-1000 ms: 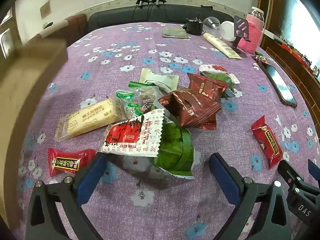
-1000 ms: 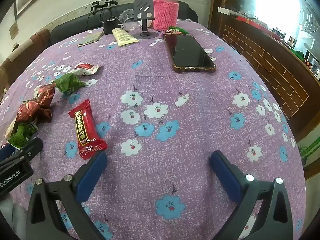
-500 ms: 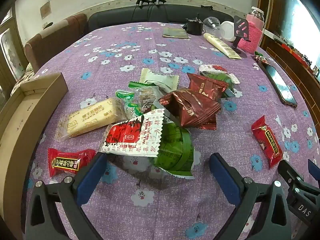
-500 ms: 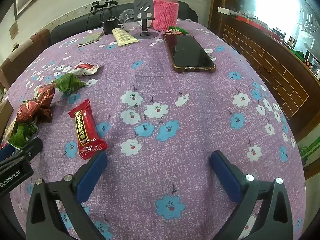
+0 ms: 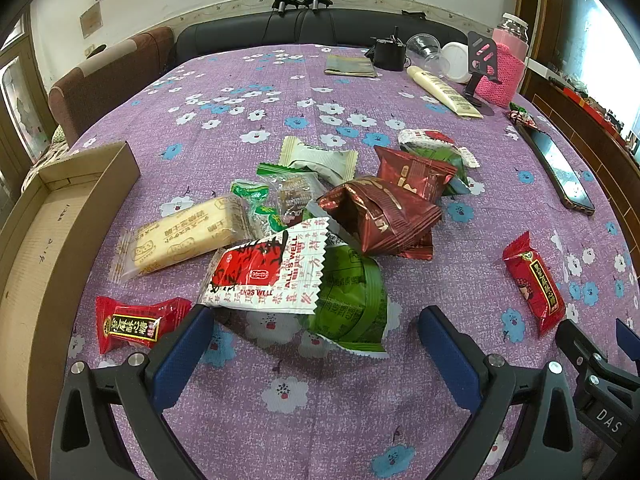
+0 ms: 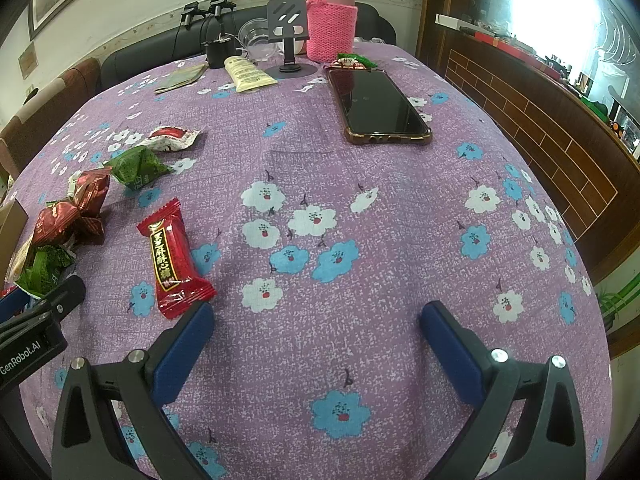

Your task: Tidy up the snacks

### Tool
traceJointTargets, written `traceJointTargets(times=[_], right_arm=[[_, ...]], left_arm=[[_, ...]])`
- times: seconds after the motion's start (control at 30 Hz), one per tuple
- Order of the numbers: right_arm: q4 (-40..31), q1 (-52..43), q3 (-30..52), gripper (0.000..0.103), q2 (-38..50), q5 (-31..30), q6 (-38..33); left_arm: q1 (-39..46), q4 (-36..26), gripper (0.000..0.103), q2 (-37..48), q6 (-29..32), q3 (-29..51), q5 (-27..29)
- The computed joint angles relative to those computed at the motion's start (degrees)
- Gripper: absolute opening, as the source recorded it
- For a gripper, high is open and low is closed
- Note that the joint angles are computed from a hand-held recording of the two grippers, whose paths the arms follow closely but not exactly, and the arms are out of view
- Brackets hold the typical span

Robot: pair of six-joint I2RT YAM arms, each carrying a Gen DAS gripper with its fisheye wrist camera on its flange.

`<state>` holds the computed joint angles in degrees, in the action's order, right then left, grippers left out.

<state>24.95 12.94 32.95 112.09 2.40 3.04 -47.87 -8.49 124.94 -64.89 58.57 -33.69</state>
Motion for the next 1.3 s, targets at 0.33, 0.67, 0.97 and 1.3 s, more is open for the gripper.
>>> traceJointTargets(times=[0.33, 0.67, 0.97, 1.3], right_arm=[[0.37, -0.66, 0.41, 0.103, 0.65, -0.57, -0.19], [0.48, -1.18, 0.36, 0.103, 0.61, -0.85, -0.39], [-0.91, -1.32, 0.80, 0.103, 0.47, -0.98, -0.48], [-5.87, -2.19, 1.81, 0.103, -0.71, -3.30, -3.23]], left_arm=[[-0.98, 2.62, 0.103, -1.56, 2.44, -2.81, 0.99], [-1.65, 5.92, 0.103, -2.47, 6.70, -4.76, 2.19], [-1.71, 6.05, 0.103, -4.24, 11.03, -6.37, 5.80], [-8.99, 6.09, 0.084, -15.90, 7.62, -16.10, 4.13]])
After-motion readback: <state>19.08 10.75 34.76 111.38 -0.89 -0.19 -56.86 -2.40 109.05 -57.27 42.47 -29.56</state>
